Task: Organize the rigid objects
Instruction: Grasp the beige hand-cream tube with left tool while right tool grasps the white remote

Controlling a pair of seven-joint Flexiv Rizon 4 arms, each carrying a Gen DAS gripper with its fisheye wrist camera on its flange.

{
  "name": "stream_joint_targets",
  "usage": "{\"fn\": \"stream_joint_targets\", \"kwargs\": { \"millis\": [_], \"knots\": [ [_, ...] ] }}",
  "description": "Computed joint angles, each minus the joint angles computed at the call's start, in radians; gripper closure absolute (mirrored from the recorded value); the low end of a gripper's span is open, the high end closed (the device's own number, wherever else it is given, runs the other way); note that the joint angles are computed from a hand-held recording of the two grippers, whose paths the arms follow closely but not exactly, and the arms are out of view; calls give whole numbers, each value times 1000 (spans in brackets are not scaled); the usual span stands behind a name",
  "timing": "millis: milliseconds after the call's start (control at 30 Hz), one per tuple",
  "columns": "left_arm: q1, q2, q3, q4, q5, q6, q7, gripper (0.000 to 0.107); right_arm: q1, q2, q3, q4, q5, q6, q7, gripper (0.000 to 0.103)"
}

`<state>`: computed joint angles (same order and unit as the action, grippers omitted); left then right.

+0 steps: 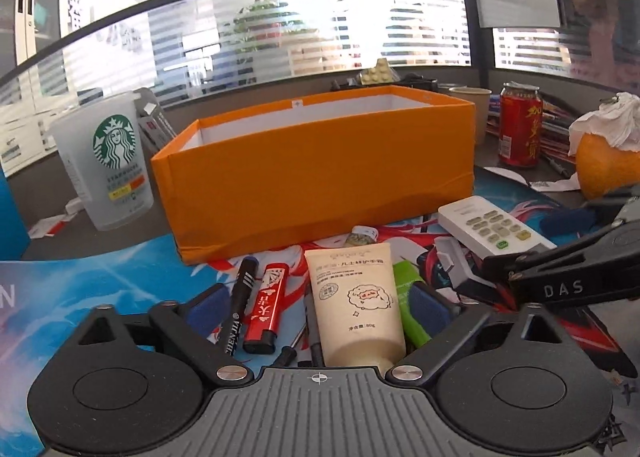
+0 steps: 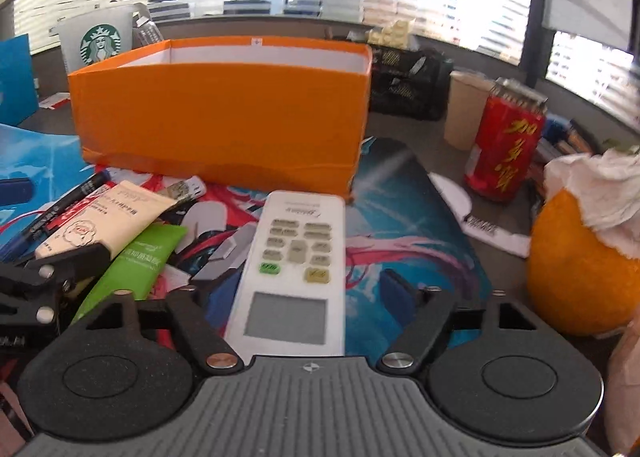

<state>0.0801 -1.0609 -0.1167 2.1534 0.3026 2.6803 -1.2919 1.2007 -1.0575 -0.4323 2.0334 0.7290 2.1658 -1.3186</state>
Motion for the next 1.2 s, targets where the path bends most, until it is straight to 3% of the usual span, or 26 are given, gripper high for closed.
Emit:
{"fn": "stream_joint_targets", "kwargs": {
  "millis": [100,167,433,567,733,867,967,1200],
  "knots": [
    [-6,-4,4,-4,-6,18,3,19,-18,12,18,2,-21,8,-8,46],
    [-4,7,3,-5,10,-21,12,22,-21,16,21,-1,-22,4,-12,50],
    [41,18,-41,-17,72,-117,-12,28,-40,27,38,2,-32,7,-18,51],
    [50,16,-55,-26,103,-138,-20,42,-30,27,28,6,-28,-1,-28,52],
    [73,18,-75,-31,124,-169,-45,43,-35,32,31,12,-35,-2,-22,52],
    [67,19,-71,-34,115,-168,-49,43,-35,33,31,14,-38,-1,-20,52],
    [76,14,-75,-34,107,-154,-68,60,-43,35,39,16,-43,4,-18,52],
    [82,17,-71,-36,124,-159,-79,60,-54,37,51,14,-39,15,-19,53]
  ]
}}
